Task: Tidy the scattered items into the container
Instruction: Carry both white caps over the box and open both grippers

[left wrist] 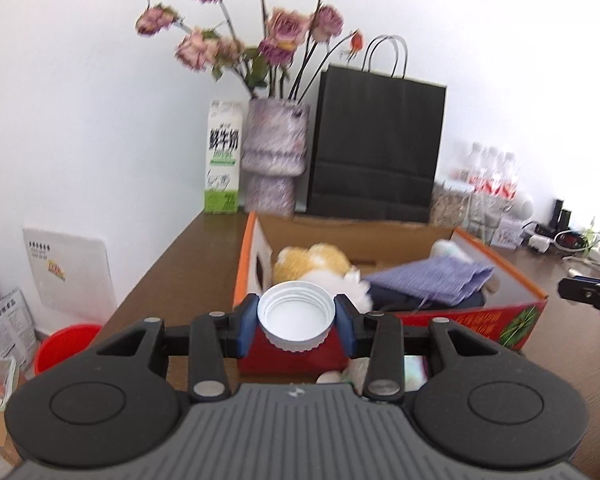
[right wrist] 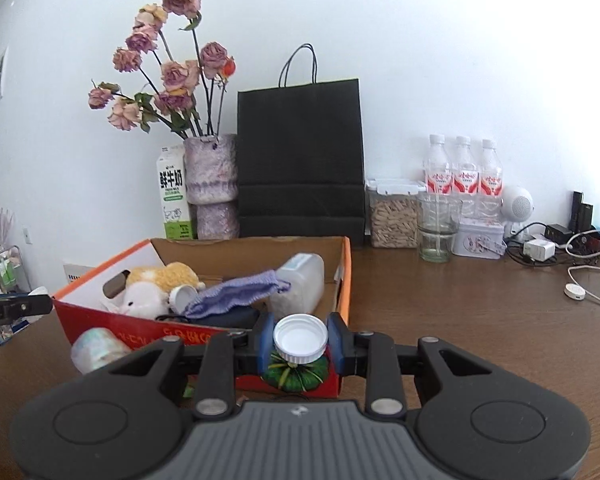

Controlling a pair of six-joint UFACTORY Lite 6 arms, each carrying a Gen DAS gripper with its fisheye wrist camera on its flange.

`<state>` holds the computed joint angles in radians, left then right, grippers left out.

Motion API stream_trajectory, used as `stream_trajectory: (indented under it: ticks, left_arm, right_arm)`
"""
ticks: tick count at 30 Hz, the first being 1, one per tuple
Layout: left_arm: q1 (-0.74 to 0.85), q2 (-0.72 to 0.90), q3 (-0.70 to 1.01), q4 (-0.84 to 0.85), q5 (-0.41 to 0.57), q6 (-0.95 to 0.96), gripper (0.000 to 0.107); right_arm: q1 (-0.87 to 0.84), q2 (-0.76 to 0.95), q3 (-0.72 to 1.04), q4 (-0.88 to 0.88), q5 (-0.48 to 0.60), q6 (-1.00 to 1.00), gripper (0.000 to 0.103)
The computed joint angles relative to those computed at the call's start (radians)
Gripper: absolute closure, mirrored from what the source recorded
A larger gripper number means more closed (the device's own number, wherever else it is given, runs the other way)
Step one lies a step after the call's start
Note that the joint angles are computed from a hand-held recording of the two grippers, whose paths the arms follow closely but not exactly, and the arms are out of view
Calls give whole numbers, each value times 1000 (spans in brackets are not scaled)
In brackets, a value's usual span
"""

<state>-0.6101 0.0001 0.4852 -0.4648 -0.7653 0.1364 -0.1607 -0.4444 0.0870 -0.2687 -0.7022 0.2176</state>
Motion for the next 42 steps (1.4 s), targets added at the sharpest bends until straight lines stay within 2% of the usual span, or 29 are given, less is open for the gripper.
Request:
stream_trajectory:
  ticks: [4, 9, 13, 16, 20, 28, 42]
  left_arm:
    - [-50, -23, 71, -68, 26, 87, 67]
    - [-99, 31, 204, -97, 41, 137, 66]
    - [-102, 153, 317, -102, 33, 115, 66]
    - [-84, 264, 415, -100, 62, 78, 66]
    - [-69, 384, 526, -138, 85, 110, 66]
    - [-41, 439, 535, -99, 75, 83, 66]
    - [-72, 469, 548, -152, 57, 144, 66]
  right_arm:
    - [69, -56, 51, 48, 73, -19, 76]
    - [166, -31, 145, 160, 110, -107, 76]
    - [222, 84, 236, 236, 81, -142, 76]
    - [243, 215, 304, 268, 28, -152, 76]
    - [250, 379, 395, 294, 9, -181, 76]
    - [210, 520, 442, 290, -36, -162, 76]
    - [220, 532, 431, 316, -62, -191, 76]
